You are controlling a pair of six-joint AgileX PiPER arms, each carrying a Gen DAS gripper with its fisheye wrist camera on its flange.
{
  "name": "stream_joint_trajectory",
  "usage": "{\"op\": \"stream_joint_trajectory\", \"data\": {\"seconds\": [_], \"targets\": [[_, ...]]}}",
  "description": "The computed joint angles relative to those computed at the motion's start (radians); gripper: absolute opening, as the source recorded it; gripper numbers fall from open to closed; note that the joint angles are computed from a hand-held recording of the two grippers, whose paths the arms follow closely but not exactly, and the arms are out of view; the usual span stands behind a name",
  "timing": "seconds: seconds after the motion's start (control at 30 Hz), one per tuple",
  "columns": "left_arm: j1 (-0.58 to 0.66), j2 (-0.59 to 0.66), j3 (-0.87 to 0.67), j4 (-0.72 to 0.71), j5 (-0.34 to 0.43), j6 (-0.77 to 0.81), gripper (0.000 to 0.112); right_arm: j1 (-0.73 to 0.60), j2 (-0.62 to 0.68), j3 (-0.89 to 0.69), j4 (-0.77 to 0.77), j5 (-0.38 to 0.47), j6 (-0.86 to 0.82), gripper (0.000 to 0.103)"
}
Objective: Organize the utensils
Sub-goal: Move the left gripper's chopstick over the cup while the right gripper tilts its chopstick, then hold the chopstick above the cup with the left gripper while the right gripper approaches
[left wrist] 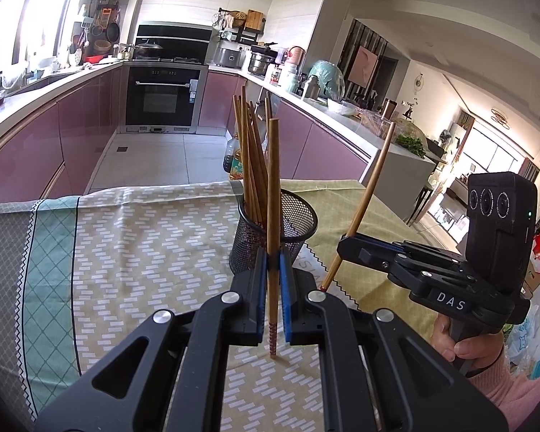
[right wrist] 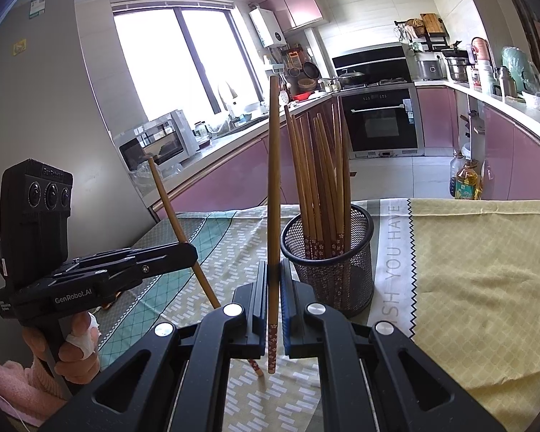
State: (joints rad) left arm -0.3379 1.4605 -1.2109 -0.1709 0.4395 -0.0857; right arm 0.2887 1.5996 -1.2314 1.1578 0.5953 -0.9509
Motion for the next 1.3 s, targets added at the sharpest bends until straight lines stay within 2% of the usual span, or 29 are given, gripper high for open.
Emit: {"op": "stream_joint_trajectory", "data": {"seconds": [1.3], "targets": [[-0.017,0.036,-0.097,0.035,0.029,-0.015,0.008,-0.020,0.006,-0.035,0.003,0.004,-0.009,0.006]]}}
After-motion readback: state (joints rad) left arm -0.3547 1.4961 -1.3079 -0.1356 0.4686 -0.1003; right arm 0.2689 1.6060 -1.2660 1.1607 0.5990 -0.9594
